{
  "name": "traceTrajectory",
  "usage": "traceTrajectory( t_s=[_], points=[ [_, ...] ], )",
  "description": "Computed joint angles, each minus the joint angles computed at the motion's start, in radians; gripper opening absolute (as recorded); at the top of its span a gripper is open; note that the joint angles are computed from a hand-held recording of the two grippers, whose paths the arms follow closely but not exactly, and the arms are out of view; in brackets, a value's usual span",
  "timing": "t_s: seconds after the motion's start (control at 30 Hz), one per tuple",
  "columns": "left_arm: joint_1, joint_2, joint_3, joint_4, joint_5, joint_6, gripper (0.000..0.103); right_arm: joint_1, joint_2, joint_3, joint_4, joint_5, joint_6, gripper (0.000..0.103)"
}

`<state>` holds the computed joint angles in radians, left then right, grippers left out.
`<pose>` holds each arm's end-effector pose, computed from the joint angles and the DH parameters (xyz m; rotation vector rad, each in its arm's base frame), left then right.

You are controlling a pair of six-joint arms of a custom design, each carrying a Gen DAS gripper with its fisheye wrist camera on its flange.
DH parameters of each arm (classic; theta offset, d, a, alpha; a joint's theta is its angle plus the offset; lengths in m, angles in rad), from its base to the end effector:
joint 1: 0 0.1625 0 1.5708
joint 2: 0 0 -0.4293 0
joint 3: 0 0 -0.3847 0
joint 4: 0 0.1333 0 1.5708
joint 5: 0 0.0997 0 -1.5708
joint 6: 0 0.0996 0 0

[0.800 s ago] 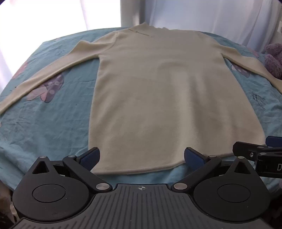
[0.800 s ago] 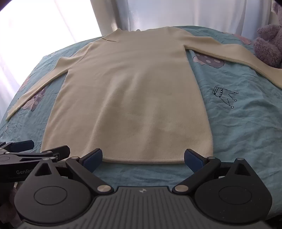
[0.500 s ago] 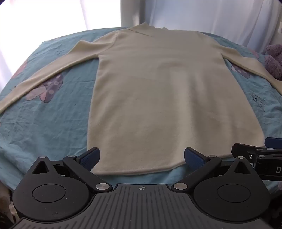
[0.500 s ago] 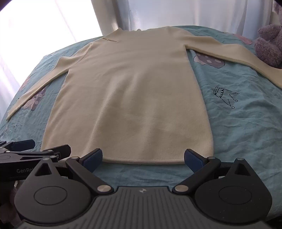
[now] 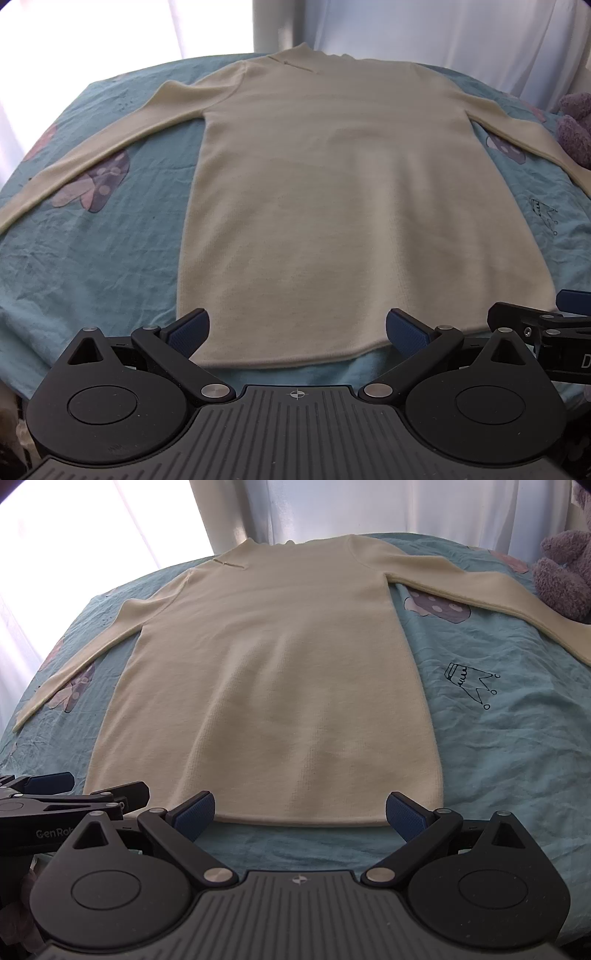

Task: Fold small clothes

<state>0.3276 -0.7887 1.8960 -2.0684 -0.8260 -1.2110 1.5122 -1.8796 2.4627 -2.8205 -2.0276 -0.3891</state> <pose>-0.4224 -0.3556 0.0058 0.3153 2.2639 -0.5938 0.0702 -0.3290 0.3511 0.2101 -2.4677 0.7060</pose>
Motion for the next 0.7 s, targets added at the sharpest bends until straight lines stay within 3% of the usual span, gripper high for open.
traceTrajectory(
  t_s=[0.7],
  points=[
    [0.002,0.0,0.0,-0.005,-0.002,0.005,0.103,-0.003,-0.006,-0.002,0.002,0.01,-0.009,0.099]
  ],
)
